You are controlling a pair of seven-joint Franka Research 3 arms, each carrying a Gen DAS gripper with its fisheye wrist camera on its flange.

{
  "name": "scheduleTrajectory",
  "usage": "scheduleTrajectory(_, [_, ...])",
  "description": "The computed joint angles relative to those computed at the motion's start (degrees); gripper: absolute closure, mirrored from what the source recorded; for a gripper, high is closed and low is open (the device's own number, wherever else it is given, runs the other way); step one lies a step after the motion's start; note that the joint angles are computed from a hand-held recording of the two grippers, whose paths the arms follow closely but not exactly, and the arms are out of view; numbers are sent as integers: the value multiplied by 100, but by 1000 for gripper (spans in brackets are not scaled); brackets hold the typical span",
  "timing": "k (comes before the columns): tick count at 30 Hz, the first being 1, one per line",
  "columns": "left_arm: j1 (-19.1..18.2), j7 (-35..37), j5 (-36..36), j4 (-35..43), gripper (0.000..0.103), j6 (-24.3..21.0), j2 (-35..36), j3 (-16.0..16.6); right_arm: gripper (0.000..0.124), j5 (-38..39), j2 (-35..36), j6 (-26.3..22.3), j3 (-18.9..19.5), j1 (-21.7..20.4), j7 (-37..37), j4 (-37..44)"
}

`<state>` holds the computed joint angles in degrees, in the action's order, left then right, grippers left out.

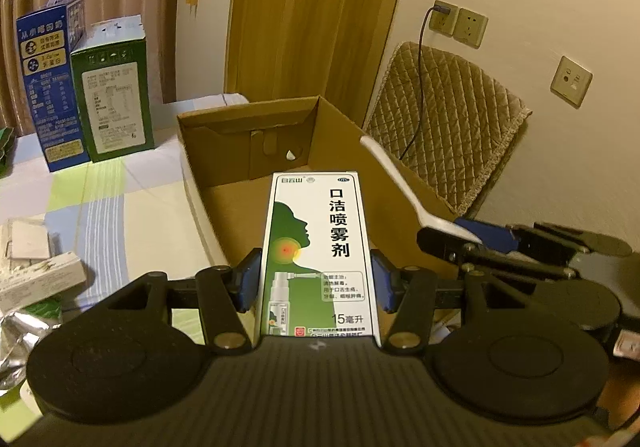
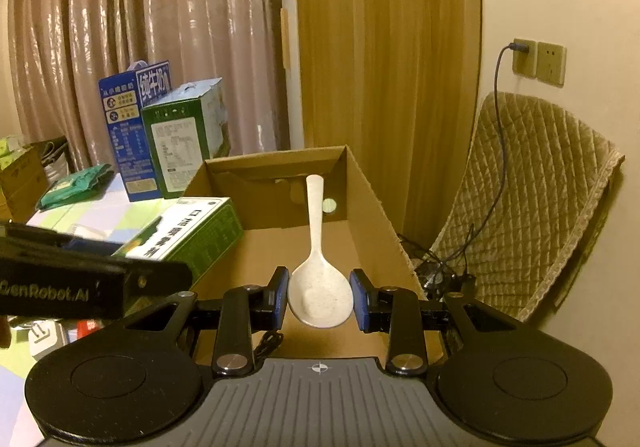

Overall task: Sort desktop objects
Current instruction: 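Carry the spray box and spoon over the cardboard box with both tools, then open both tools to drop the spray box and spoon into the cardboard box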

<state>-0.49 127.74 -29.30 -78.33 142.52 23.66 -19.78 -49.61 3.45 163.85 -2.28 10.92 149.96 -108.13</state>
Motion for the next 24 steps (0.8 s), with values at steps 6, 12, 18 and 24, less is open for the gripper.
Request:
scheduleTrajectory(6, [56,94,-66,0,53,144,-11,-44,94,153,65,-21,-19,12,-152,40])
scheduleTrajectory(12, [198,183,-335,-179,52,86,-173,-29,94,255,103,-24,-27,66,-250,72])
scheduleTrajectory(18, [266,427,-619,-562,52,295,-453,42,92,889,246,-13,3,106,-898,218])
scheduleTrajectory(24, [313,568,-831,-957,47,403,-740,192,78,903,159,-137,-57,228,-885,122])
